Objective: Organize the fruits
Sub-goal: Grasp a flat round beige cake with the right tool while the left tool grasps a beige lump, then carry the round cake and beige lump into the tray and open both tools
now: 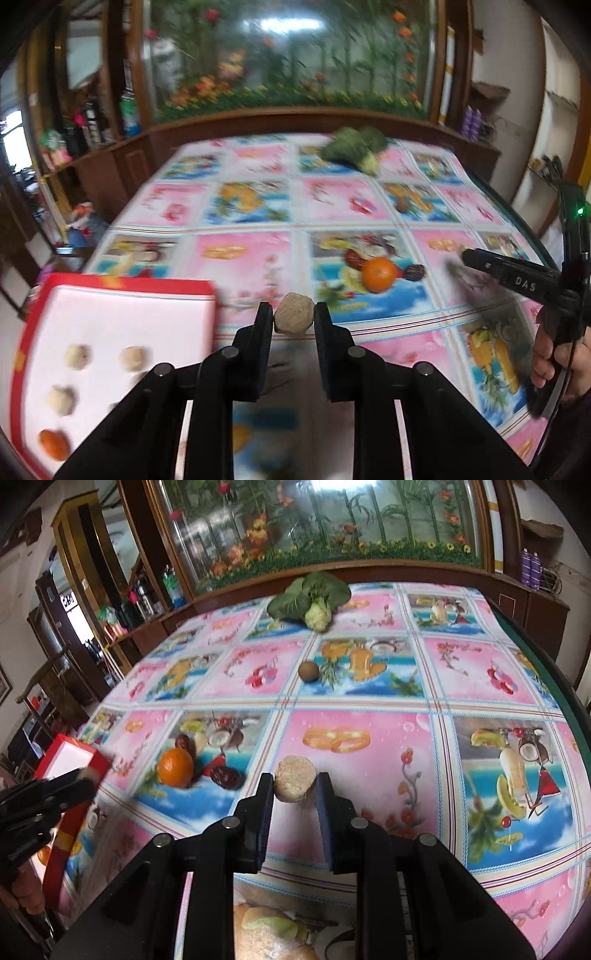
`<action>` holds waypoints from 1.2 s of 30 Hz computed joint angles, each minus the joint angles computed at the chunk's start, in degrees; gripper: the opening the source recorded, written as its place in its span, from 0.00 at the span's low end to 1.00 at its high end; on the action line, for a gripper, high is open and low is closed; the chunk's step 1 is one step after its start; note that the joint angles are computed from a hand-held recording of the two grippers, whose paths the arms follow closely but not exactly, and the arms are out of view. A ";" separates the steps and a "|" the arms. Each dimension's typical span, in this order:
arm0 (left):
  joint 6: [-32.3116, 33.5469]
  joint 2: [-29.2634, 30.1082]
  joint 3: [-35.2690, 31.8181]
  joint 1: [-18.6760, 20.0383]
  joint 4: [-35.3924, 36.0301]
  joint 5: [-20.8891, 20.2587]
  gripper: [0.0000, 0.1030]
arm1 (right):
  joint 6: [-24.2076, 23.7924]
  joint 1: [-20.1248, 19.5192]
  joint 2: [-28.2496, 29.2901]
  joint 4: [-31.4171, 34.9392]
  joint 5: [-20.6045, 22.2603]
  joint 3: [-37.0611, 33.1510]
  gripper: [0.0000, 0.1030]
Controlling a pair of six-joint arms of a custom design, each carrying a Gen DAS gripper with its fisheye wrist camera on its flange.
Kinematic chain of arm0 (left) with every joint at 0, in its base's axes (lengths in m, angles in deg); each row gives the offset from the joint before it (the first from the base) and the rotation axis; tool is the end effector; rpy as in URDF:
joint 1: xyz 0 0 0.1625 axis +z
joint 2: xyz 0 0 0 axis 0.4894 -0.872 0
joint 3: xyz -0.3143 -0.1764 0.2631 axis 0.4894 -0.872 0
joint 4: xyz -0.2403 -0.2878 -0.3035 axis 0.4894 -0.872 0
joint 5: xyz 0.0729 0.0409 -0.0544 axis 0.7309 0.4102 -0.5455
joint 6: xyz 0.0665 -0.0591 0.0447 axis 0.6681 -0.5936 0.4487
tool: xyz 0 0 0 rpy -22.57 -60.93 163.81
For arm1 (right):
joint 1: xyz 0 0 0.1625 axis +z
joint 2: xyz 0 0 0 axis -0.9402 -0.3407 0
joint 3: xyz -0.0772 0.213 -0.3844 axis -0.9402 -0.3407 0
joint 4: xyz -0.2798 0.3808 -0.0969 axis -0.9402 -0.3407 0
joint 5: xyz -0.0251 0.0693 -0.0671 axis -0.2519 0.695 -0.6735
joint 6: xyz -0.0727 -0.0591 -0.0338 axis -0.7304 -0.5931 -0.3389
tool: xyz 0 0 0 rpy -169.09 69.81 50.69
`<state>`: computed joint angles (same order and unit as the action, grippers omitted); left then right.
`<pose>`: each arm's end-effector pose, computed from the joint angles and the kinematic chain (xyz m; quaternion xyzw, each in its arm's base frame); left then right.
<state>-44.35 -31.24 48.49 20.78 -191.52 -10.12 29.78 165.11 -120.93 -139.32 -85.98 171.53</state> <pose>-0.1852 -0.5437 0.1666 0.2541 0.8576 -0.3229 0.3094 0.1427 -0.5507 0.1517 0.1169 -0.8962 0.3584 0.2338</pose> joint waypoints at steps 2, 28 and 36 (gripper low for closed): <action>0.33 -2.58 1.71 0.18 -1.43 1.53 0.21 | 0.64 -0.03 0.01 -1.04 1.34 0.17 0.24; -0.69 -11.98 5.76 7.06 -1.35 10.63 0.21 | 3.20 13.54 18.99 6.81 14.17 -12.66 0.25; -0.96 -11.03 5.06 7.86 -0.76 12.26 0.21 | 4.71 15.19 23.57 11.20 9.99 -18.23 0.25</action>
<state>-45.31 -42.27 53.55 28.64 -192.28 2.15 34.49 180.30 -97.36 -128.12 -76.00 153.30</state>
